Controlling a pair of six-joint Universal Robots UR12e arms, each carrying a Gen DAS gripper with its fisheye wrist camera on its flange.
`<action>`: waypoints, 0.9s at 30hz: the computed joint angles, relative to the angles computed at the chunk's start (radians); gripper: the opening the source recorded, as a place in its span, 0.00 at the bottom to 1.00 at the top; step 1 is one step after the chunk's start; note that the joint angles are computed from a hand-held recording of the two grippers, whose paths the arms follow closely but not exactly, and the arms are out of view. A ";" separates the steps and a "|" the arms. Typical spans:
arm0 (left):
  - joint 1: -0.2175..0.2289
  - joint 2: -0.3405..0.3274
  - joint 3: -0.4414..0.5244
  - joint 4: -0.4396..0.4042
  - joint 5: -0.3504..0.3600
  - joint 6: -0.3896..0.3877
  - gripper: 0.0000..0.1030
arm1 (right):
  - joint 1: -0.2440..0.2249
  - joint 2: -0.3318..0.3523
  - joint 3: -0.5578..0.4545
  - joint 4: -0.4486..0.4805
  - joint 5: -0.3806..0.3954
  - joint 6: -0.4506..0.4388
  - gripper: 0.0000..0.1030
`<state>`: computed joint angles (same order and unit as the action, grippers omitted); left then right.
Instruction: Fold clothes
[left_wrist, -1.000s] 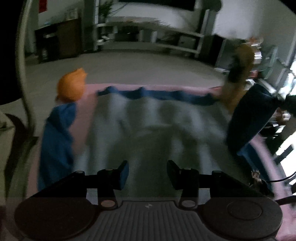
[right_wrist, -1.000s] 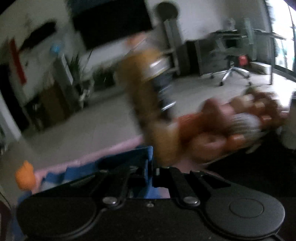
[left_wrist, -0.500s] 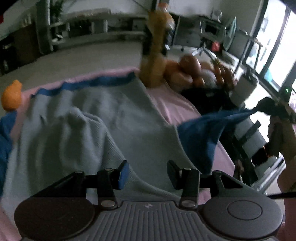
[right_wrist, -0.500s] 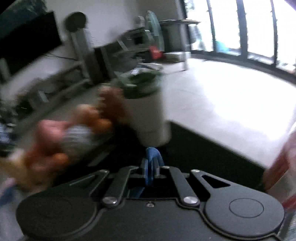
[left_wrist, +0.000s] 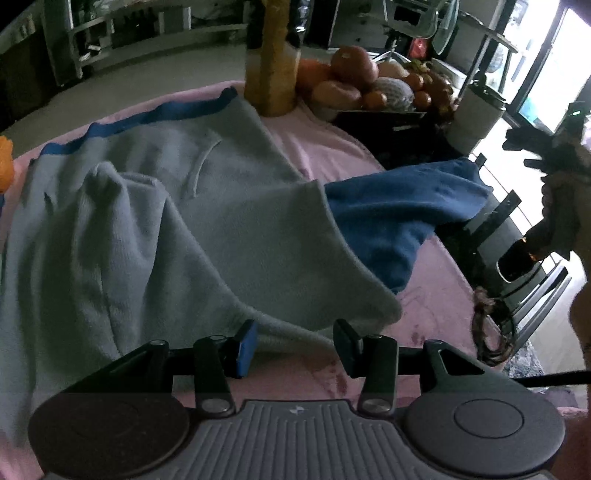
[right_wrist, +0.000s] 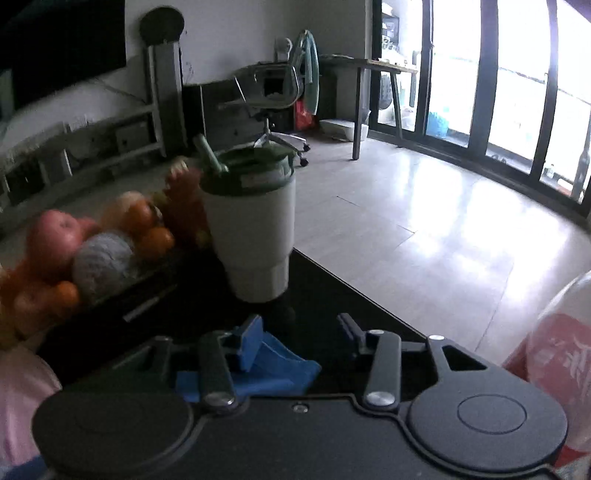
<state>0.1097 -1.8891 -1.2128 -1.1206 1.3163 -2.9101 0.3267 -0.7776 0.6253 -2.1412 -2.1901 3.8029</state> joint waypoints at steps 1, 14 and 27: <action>0.000 0.000 -0.001 -0.001 0.004 -0.001 0.44 | -0.002 -0.007 0.009 -0.021 0.017 0.012 0.42; 0.011 -0.001 -0.030 -0.013 0.059 -0.035 0.44 | -0.046 0.080 -0.139 0.218 0.460 -0.012 0.00; 0.159 0.084 -0.108 0.176 0.050 -0.173 0.44 | 0.026 0.103 -0.282 -0.005 0.625 -0.098 0.34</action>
